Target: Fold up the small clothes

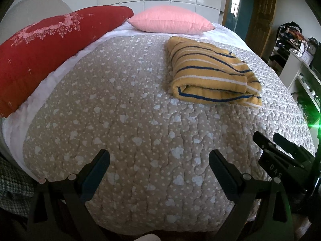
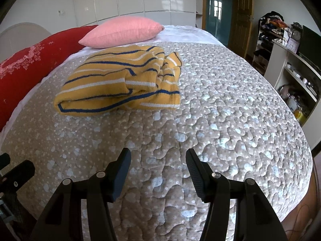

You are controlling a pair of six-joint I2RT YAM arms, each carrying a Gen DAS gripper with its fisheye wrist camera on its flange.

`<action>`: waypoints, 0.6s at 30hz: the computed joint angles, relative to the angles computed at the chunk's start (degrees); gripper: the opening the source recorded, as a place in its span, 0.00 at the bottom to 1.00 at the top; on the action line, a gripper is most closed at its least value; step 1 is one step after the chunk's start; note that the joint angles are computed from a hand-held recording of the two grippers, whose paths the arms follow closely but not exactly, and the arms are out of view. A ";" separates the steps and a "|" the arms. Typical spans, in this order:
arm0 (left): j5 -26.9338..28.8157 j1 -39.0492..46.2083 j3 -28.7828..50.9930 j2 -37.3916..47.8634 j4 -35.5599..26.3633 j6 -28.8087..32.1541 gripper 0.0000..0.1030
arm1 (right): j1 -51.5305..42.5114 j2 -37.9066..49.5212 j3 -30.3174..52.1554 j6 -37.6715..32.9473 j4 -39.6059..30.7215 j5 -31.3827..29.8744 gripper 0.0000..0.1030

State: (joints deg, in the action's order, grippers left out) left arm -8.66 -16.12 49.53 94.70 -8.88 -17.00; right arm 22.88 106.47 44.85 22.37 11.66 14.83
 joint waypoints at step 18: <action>1.02 0.67 0.21 1.20 -0.20 -0.34 0.96 | -0.50 0.98 -0.25 -0.71 1.02 -0.81 0.59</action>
